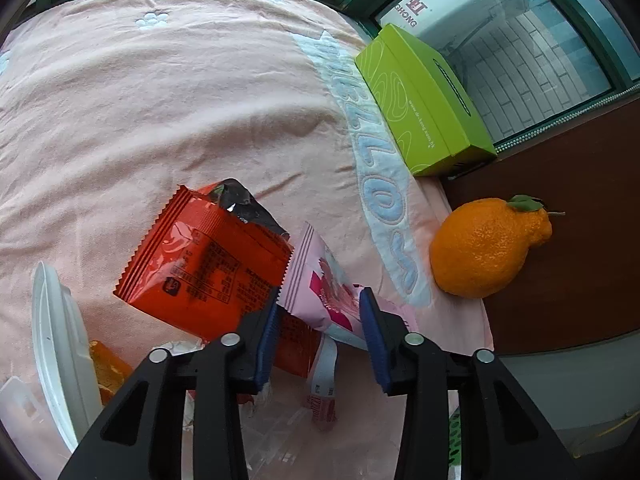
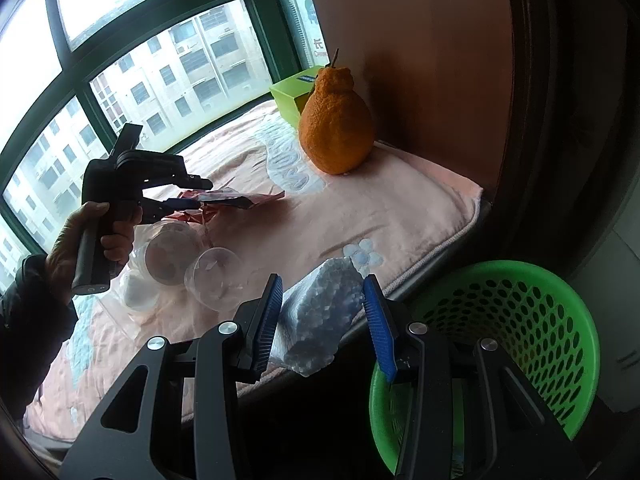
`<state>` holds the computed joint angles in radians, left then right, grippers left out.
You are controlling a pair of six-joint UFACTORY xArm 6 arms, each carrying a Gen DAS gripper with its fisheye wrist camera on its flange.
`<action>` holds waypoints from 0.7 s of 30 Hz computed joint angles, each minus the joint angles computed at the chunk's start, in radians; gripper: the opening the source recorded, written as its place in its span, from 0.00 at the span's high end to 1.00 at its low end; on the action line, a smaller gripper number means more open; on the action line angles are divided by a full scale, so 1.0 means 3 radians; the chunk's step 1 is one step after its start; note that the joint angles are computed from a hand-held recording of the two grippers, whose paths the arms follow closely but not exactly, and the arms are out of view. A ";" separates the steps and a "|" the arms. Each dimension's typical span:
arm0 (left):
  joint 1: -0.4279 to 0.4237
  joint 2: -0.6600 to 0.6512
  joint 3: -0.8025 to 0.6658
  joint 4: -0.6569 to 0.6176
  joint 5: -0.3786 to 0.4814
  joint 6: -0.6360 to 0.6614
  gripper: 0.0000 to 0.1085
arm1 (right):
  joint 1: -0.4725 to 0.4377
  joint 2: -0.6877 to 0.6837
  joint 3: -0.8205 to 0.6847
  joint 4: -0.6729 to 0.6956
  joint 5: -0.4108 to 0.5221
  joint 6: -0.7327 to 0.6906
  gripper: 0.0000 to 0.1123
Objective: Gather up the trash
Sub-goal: 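Carry the foam and pink wrapper to the green basket and release both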
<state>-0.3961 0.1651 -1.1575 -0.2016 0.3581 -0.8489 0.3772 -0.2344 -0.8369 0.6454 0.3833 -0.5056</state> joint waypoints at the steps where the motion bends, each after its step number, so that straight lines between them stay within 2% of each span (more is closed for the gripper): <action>1: -0.0012 0.0005 -0.0002 -0.0030 -0.0020 0.0026 0.78 | -0.0006 -0.0015 0.0019 -0.0007 -0.0009 0.0003 0.62; 2: -0.0022 0.0005 0.0001 -0.0019 -0.0053 0.0011 0.84 | -0.0013 -0.0032 0.0045 -0.0042 -0.0027 0.0033 0.62; 6: -0.0069 -0.0061 0.0023 0.0358 -0.0150 -0.0242 0.92 | -0.0050 -0.0125 0.0158 -0.0160 -0.0092 0.0133 0.62; 11: -0.0165 -0.0240 0.0005 0.1026 -0.0096 -0.0641 0.93 | -0.0145 -0.0279 0.0351 -0.0482 -0.0160 0.0445 0.62; 15: -0.0288 -0.0407 -0.0012 0.1404 -0.0101 -0.0860 0.93 | -0.0281 -0.0376 0.0497 -0.0719 -0.0160 0.0663 0.62; 18: -0.0382 -0.0502 -0.0049 0.1607 -0.0132 -0.0952 0.93 | -0.0395 -0.0410 0.0607 -0.0924 -0.0167 0.0831 0.62; 21: -0.0499 -0.0517 -0.0112 0.1544 -0.0222 -0.0829 0.93 | -0.0501 -0.0420 0.0716 -0.1168 -0.0195 0.1025 0.62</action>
<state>-0.5458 0.0099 -1.1911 0.2616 0.2916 -1.0975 0.2270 -0.3604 -0.6222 0.2949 0.3247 -0.1980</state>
